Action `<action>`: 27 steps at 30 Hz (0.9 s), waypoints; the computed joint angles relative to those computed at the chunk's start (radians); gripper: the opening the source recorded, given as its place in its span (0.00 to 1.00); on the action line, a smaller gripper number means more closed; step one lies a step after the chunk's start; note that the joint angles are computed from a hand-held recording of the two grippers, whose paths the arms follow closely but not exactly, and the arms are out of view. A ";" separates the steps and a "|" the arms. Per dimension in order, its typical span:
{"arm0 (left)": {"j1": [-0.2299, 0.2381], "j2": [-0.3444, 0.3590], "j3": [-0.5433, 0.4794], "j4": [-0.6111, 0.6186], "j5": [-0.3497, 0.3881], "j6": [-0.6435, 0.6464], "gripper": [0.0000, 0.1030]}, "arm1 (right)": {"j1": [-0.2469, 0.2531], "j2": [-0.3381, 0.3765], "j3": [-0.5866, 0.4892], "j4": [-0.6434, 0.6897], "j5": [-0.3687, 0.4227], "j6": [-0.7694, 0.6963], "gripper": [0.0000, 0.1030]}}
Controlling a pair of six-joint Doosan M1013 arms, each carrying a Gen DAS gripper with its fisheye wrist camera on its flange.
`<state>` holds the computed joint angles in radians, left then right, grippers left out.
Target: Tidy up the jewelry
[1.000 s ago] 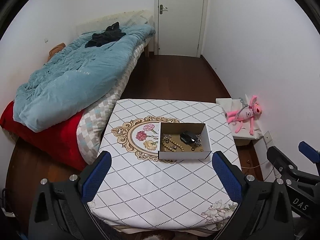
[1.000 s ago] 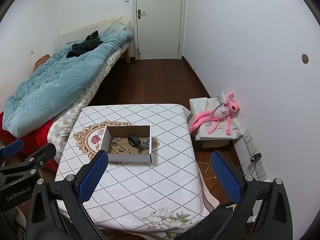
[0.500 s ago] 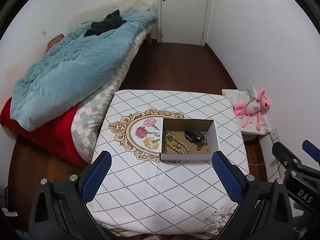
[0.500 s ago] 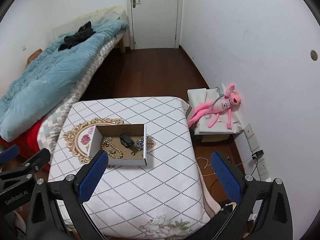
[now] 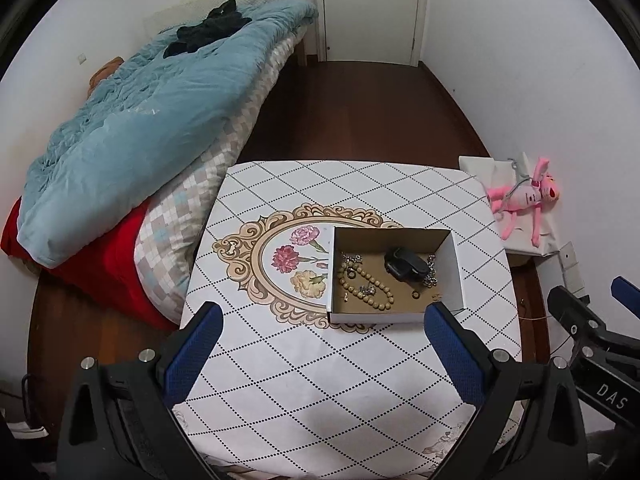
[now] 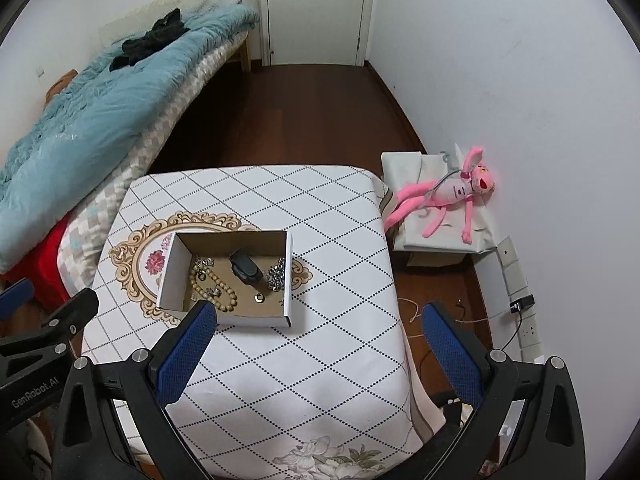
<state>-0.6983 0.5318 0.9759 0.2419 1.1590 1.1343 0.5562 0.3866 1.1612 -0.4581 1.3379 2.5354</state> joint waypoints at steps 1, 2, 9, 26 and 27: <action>0.001 0.003 -0.003 -0.001 0.003 0.001 1.00 | -0.002 0.003 0.000 0.005 0.003 -0.003 1.00; 0.001 0.006 -0.005 -0.004 0.008 0.002 1.00 | -0.004 0.003 0.000 0.011 0.003 -0.006 1.00; 0.005 0.015 -0.010 -0.011 0.019 0.006 1.00 | -0.014 0.003 0.008 0.033 0.001 -0.014 1.00; 0.007 0.013 -0.002 -0.006 0.019 0.003 1.00 | -0.015 0.008 0.005 0.049 0.009 -0.034 1.00; 0.007 0.012 -0.002 -0.005 0.019 0.003 1.00 | -0.014 0.007 0.006 0.048 0.009 -0.033 1.00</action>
